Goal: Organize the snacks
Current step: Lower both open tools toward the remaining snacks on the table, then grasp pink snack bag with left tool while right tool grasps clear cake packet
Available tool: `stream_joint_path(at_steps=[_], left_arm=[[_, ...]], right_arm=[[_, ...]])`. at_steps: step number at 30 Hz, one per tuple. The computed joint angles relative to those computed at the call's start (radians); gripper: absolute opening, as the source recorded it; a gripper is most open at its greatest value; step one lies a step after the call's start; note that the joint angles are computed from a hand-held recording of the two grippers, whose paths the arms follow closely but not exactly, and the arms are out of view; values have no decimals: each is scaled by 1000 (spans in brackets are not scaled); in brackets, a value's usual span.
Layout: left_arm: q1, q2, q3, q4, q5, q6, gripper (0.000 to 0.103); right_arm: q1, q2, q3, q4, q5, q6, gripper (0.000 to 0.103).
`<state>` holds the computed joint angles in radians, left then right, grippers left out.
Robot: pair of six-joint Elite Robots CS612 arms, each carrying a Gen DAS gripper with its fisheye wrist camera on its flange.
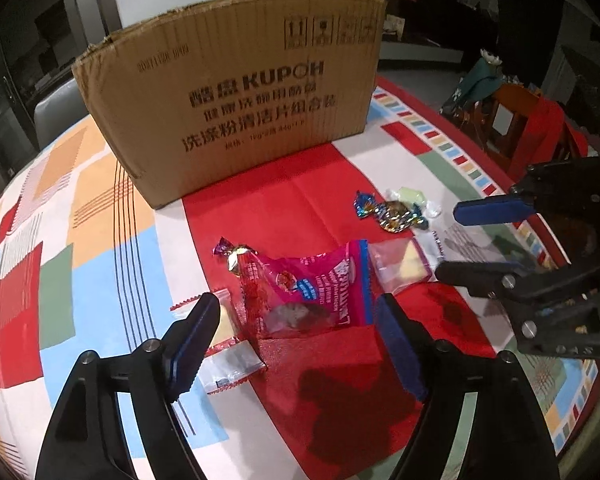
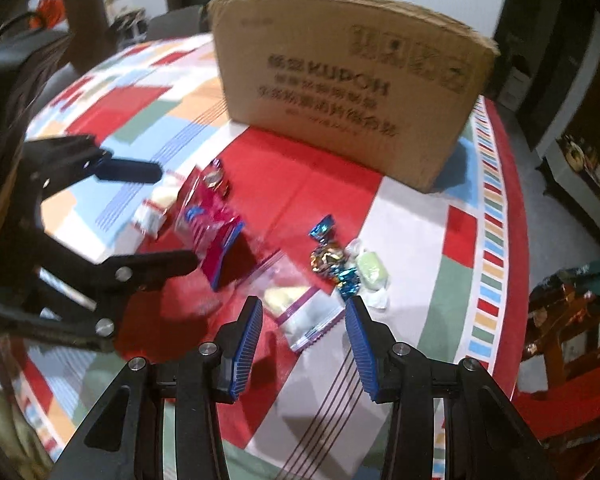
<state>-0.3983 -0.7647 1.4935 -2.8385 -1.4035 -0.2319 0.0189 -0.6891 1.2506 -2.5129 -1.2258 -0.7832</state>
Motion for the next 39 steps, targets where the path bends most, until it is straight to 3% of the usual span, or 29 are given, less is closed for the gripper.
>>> stream_joint_path(at_steps=[7, 11, 16, 19, 22, 25, 31, 39], left_arm=[[5, 17, -25, 29, -17, -6, 79], [9, 26, -38, 43, -28, -11, 79], [15, 35, -52, 53, -53, -28, 79], [20, 38, -55, 60, -69, -44, 64], [25, 40, -54, 49, -99, -60, 59], [24, 38, -48, 37, -101, -59, 52], [19, 34, -38, 20, -85, -70, 46], [10, 12, -6, -30, -47, -86, 44]], right_arm=[[10, 29, -64, 129, -29, -93, 44], [16, 42, -82, 138, -48, -137, 44], [16, 61, -122, 204, -28, -152, 44], [18, 66, -124, 193, -29, -143, 44], [18, 66, -118, 176, -21, -136, 44], [16, 62, -106, 153, -1, -125, 33], [13, 54, -75, 88, 9, -81, 28], [-3, 34, -39, 27, 67, 11, 27]])
